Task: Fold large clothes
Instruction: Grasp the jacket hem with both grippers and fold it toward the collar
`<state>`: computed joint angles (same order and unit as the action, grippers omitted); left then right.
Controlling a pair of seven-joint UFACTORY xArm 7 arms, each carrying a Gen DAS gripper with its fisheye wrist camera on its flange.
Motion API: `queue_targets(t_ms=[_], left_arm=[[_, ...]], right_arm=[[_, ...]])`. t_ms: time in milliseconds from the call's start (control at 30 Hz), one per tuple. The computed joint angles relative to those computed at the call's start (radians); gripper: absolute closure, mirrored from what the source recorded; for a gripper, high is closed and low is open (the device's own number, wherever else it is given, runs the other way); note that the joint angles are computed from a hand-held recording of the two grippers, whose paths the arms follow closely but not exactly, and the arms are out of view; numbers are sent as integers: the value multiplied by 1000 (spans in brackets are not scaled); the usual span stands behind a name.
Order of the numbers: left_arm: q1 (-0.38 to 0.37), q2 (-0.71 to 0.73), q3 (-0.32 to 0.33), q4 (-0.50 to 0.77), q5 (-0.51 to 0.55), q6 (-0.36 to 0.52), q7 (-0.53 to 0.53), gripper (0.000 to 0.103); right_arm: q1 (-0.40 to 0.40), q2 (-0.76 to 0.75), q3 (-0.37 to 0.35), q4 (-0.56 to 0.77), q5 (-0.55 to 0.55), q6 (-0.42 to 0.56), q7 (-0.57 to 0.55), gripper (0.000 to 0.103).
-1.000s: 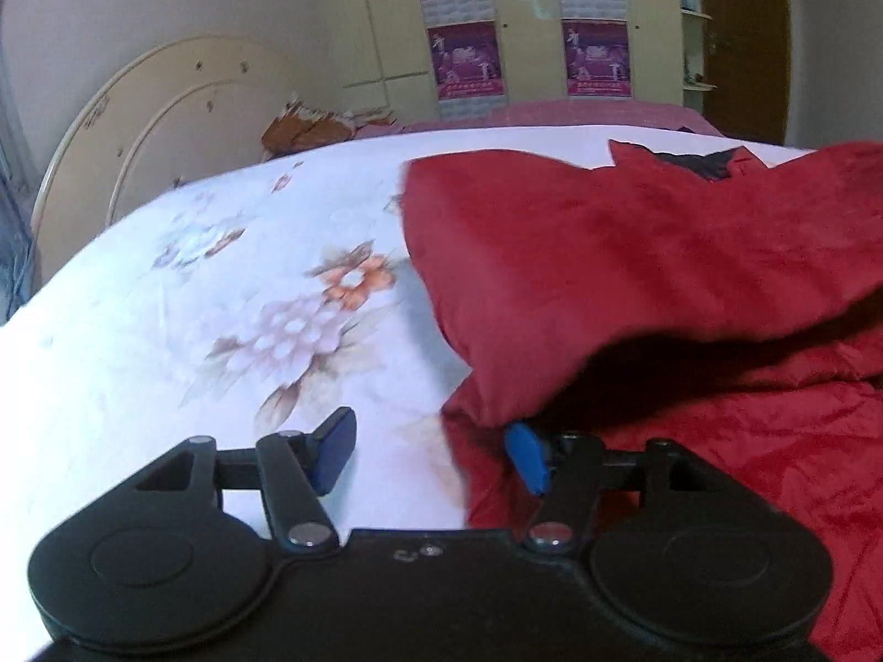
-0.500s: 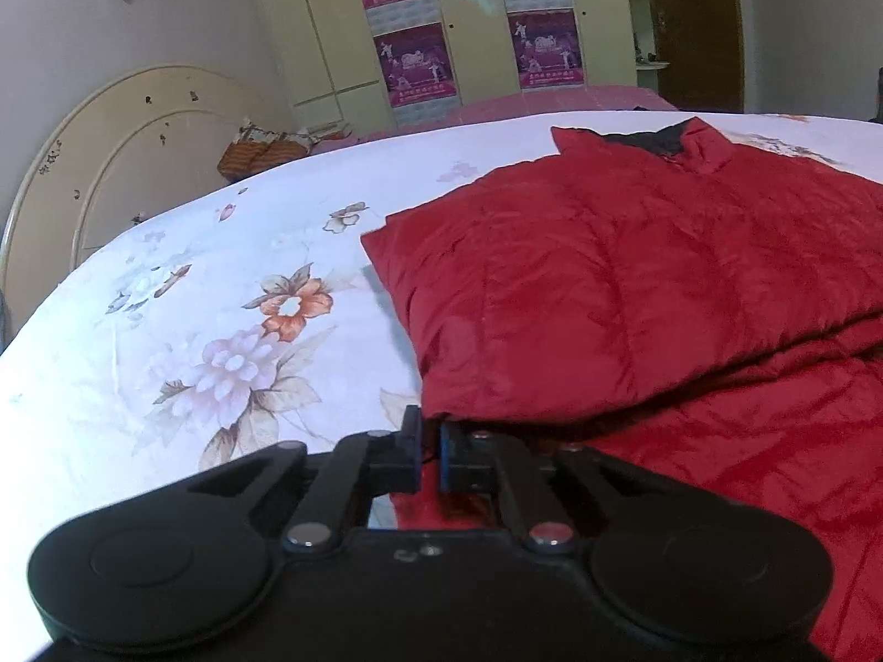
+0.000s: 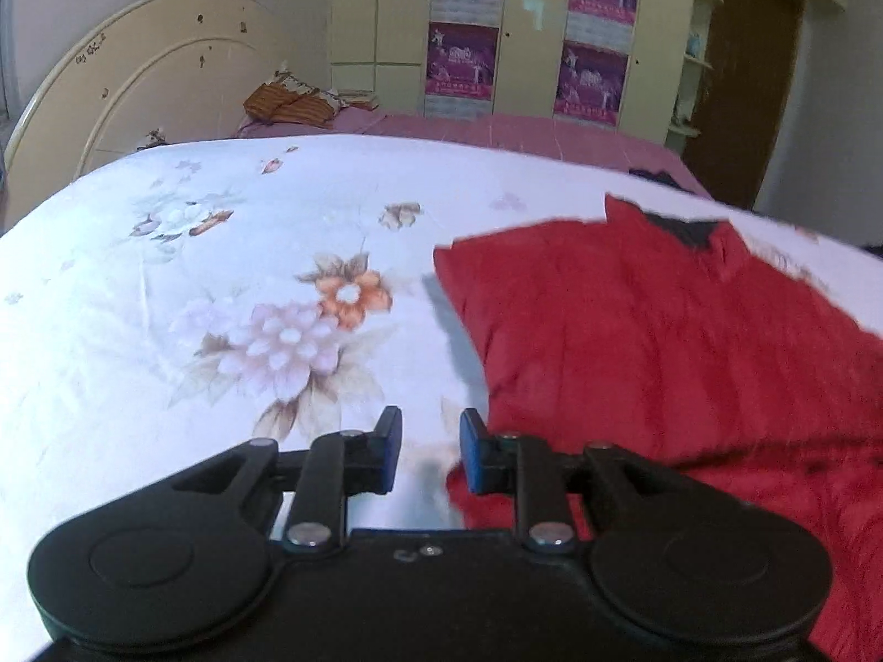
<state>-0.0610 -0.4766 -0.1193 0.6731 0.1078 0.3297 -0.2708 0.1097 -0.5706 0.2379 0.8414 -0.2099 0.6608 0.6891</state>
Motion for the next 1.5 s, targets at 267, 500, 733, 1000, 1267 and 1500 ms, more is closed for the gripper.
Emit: queue_targets(t_ms=[267, 500, 733, 1000, 1267, 1500], left_arm=[[-36, 226, -3, 163, -23, -84, -6, 81], [-12, 333, -44, 226, 133, -141, -130, 89], [-24, 368, -27, 238, 269, -109, -206, 93], [0, 331, -50, 247, 404, -154, -328, 87], [-57, 410, -41, 329, 390, -64, -342, 84], [-93, 441, -9, 348, 477, -24, -417, 83]], right_arm=[[-1, 109, -33, 45, 30, -44, 2, 37], [15, 194, -36, 76, 10, -55, -1, 81], [-23, 190, 2, 53, -145, -6, 73, 83], [-66, 122, 26, 50, -242, -54, 172, 62], [8, 223, 10, 121, -162, -117, 63, 62], [60, 344, 10, 184, -187, -140, 25, 62]])
